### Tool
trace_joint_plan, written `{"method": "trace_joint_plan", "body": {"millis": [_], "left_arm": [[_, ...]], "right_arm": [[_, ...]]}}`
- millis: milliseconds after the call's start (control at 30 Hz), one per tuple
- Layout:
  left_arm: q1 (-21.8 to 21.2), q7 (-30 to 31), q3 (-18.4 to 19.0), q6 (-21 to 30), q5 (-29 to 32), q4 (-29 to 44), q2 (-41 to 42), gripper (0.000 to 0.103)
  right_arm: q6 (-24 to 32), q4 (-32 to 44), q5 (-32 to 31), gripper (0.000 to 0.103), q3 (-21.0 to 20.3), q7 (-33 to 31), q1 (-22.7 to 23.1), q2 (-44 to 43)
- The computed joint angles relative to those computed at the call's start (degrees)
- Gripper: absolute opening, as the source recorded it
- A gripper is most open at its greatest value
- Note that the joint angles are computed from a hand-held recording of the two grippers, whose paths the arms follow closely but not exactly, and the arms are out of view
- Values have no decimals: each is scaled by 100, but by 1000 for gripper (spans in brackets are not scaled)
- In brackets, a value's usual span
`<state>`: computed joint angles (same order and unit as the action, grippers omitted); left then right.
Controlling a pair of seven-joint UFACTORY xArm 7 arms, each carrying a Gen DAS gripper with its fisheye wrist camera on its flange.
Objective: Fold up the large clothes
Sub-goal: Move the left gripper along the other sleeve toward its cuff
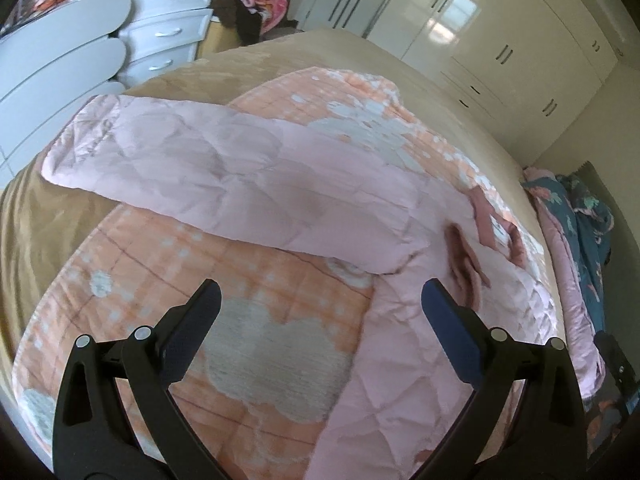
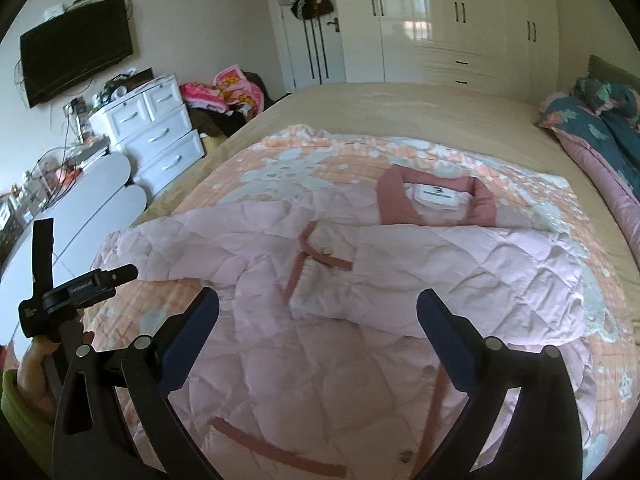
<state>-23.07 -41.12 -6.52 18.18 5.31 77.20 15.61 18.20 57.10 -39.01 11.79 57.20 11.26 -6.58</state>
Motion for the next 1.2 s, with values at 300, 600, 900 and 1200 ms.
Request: {"method": "trace_joint_plan", "body": {"millis": [300, 600, 900, 1200], "left_arm": [[227, -18, 2, -328, -379, -289, 46, 94], [519, 30, -52, -651, -850, -517, 201, 94], [695, -363, 151, -901, -1119, -642, 373, 94], [725, -923, 458, -1348, -1055, -605, 576, 94]], "right_arm": [[103, 614, -30, 99, -76, -170, 426, 692], [200, 1209, 198, 99, -402, -491, 1011, 1409], [240, 1968, 840, 99, -627, -1145, 1421, 2208], [135, 2372, 1390, 99, -871, -1485, 1669, 2610]]}}
